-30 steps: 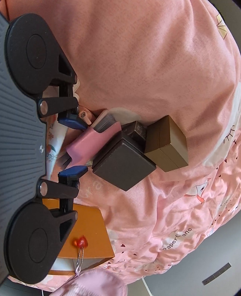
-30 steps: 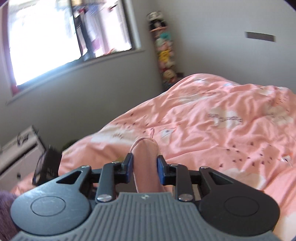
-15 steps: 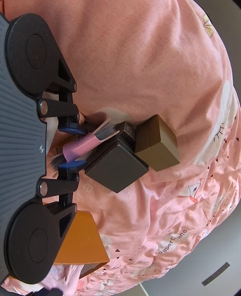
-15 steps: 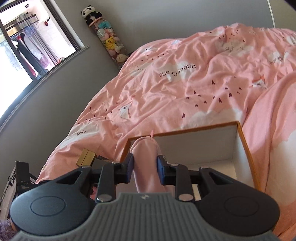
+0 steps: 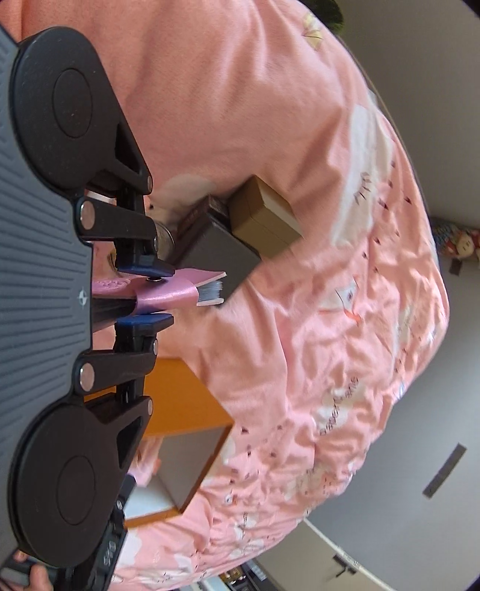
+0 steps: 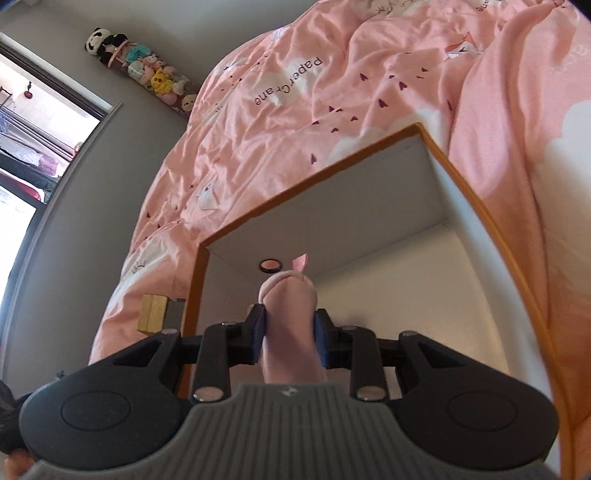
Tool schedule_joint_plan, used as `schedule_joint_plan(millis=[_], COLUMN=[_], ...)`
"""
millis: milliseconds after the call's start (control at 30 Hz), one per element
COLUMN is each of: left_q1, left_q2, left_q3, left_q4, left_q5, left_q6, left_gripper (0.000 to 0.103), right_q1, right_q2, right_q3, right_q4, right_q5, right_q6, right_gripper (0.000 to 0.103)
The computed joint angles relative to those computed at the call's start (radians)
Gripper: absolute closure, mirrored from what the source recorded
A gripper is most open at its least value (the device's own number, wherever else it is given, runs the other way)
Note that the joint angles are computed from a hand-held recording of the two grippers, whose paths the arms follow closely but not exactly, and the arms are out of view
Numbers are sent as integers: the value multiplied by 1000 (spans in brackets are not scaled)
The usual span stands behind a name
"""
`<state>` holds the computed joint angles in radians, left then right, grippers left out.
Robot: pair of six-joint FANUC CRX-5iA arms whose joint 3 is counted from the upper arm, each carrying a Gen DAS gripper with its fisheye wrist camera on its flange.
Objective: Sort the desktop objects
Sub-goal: 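Lower the pink pouch into the box and open the right tool while the left tool grasps the pink wallet, then place the pink wallet onto the pouch in the box with the left tool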
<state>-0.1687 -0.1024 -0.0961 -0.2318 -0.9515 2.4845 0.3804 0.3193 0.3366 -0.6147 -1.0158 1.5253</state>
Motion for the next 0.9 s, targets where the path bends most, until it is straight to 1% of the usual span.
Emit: schedule_joint_plan(millis=[67,133,267,367,433,500,567,633,767,800,867,900], left_q1=[-24,-43,-75,-80,-71,-64,-64,-70,-68,-63,-59,-62], left_q2=[-2,-4,8,16,28,52,90,134,208,218,234,241], left_q3=[20,39,80,87,78,70,75,89,100,92,78,80], left_q4=[-17,-23,-27,4,62,130,176,199,253,278,300,285], left_q5=[11,24,64,127,182,231,263,280,311,326,350,353], left_q6=[-7,-23,-38,-59,-93,-135,-153,-150,-148,-148,-123,-93], left_gripper=[80,80,80,80,80,80,80,80,81,81,81,81], right_q1=[14,15,7,12,13,10,19,36,81,91,90,90], right_q2=[-3,20,53,55,37,21,24,34,28,24,32,45], right_q3=[-13,4,16,19,8,6,25,44,14,1,7,23], right_q4=[78,111,93,77,77,86,116,179,308,332,326,316], right_q5=[-1,-57,-137,-150,-132,-126,-125,-140,-94,-80,-90,-109], right_q6=[-45,-76,-81,-45,-6,57,117,204,378,424,522,558], right_gripper=[74,84,85,84,83,79,67,63,61,58,51,50])
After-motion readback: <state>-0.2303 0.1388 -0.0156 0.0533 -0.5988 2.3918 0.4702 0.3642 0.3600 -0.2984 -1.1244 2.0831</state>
